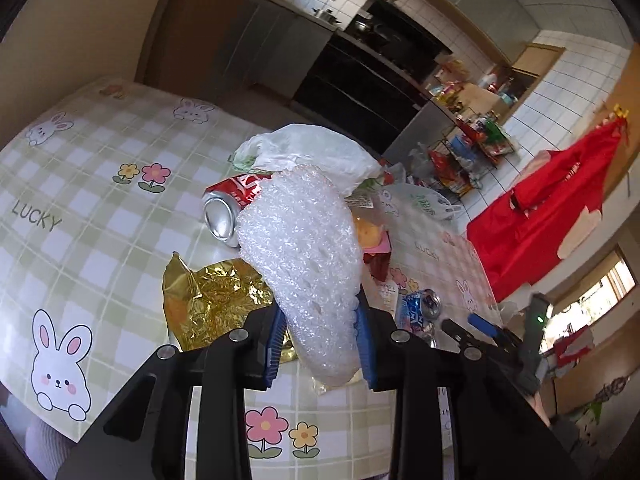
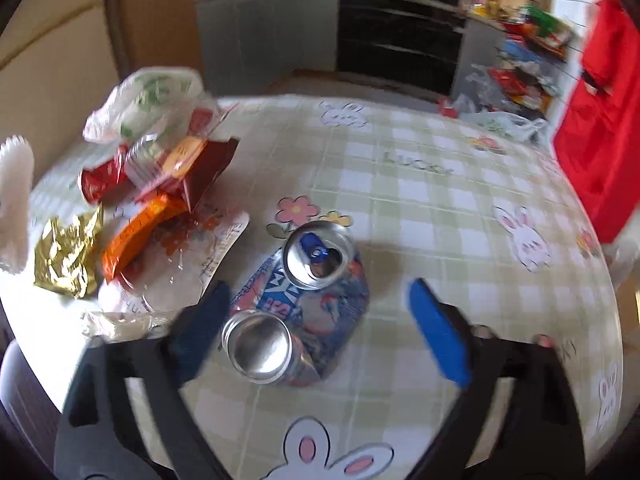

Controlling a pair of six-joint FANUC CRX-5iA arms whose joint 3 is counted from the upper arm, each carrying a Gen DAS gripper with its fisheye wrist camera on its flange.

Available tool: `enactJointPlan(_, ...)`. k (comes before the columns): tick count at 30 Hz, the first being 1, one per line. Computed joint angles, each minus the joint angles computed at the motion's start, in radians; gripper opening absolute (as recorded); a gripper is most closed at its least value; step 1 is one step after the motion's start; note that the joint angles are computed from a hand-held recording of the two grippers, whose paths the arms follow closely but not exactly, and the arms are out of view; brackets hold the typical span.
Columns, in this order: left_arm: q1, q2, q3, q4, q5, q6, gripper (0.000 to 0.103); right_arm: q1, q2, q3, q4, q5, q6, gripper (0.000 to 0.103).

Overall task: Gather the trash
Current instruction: 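Lift the crushed can with the right tool while the left tool drops the netting into the bin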

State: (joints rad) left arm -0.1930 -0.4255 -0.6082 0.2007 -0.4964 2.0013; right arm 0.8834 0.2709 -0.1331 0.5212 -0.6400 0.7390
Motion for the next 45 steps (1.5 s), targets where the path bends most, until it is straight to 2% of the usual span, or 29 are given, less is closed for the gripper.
enactJointPlan(2,0.008,-0.036,-0.039,0.061,0.007,-0.097,0.031,-0.004,0.056,0.074,-0.042,-0.055,0.066,0.070)
enactJointPlan(8,0.046,-0.150,-0.160,0.212,-0.002,-0.307,0.031,-0.015,0.141,0.164,-0.061,-0.102,0.055,0.070)
enactJointPlan(14,0.094,-0.208,-0.228,0.277,-0.025,-0.365,0.031,-0.034,0.197,0.250,-0.131,-0.164,0.056,0.070)
enactJointPlan(18,0.092,-0.217,-0.237,0.290,-0.026,-0.392,0.031,-0.037,0.190,0.259,-0.180,-0.161,0.084,0.066)
enactJointPlan(20,0.083,-0.218,-0.241,0.309,-0.024,-0.420,0.031,-0.030,0.160,0.213,-0.157,-0.112,0.062,0.065)
enactJointPlan(25,0.062,-0.227,-0.279,0.414,-0.012,-0.514,0.031,0.004,0.043,0.036,0.021,0.021,-0.125,0.064)
enactJointPlan(30,0.033,-0.246,-0.284,0.406,-0.017,-0.505,0.031,0.038,-0.093,-0.160,0.278,0.130,-0.409,0.063)
enactJointPlan(37,0.008,-0.290,-0.281,0.355,-0.049,-0.458,0.031,0.079,-0.228,-0.322,0.553,0.150,-0.698,0.061)
enactJointPlan(45,-0.045,-0.335,-0.243,0.245,-0.129,-0.382,0.032,0.174,-0.372,-0.432,0.778,0.093,-0.932,0.061)
